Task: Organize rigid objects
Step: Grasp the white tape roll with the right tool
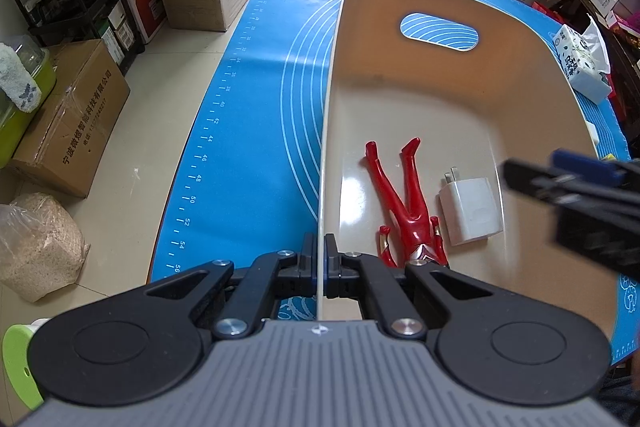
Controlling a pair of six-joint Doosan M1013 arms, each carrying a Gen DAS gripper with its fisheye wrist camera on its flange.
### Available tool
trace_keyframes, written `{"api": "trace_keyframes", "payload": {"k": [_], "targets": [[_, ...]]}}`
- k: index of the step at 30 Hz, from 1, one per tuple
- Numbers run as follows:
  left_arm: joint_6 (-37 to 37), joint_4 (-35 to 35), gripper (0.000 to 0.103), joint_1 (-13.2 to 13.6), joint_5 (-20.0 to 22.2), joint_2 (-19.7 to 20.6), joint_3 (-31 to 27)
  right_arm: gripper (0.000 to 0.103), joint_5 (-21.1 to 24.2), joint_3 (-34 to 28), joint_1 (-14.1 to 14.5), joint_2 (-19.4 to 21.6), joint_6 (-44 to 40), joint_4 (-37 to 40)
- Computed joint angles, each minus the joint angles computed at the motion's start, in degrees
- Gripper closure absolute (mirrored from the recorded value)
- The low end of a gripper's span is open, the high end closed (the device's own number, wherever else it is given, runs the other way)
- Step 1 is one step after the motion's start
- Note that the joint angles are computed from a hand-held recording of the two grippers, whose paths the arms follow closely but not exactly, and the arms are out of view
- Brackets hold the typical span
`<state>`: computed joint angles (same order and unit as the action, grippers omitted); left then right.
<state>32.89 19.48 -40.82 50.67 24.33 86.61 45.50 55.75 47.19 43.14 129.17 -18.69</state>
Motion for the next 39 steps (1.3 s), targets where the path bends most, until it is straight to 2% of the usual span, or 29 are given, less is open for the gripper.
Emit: {"api": "trace_keyframes", "payload": {"k": [6,14,18,22,30,36,39], "targets": [[0.0,0.0,0.099,0.0,0.0,0.0,0.0,0.039,-5.3,8.2,-1.1,-5.2,9.6,-9.9],[0.1,0.1,0.099,0.0,0.3,0.1,-0.1,0.040,-3.0,14.5,-3.5,-7.5,15.3,-16.9],[0.0,0.2,0.099,0.0,0.3,0.1,0.0,0.041,-3.8,15.9,-4.2,-7.5,13.7,-16.2],[0.0,0.3,0.099,0.0,0.4,0.1,-0.1,0.043,-2.3,15.9,-4.3,-6.6,12.4,-16.5],[0.1,0.2,0.099,0.0,0.7,0.1,-0.2,0.052,-1.2,15.8,-5.4,-5.3,13.1,-14.6],[0.1,0.2,0.099,-0.1,0.8,0.2,-0.3,0.057,-2.6,15.7,-6.1,-4.7,10.5,-11.7],[0.2,0.2,0.099,-0.1,1.1,0.3,-0.5,0.071,-3.3,15.4,-6.2,-4.6,8.3,-9.9]]}}
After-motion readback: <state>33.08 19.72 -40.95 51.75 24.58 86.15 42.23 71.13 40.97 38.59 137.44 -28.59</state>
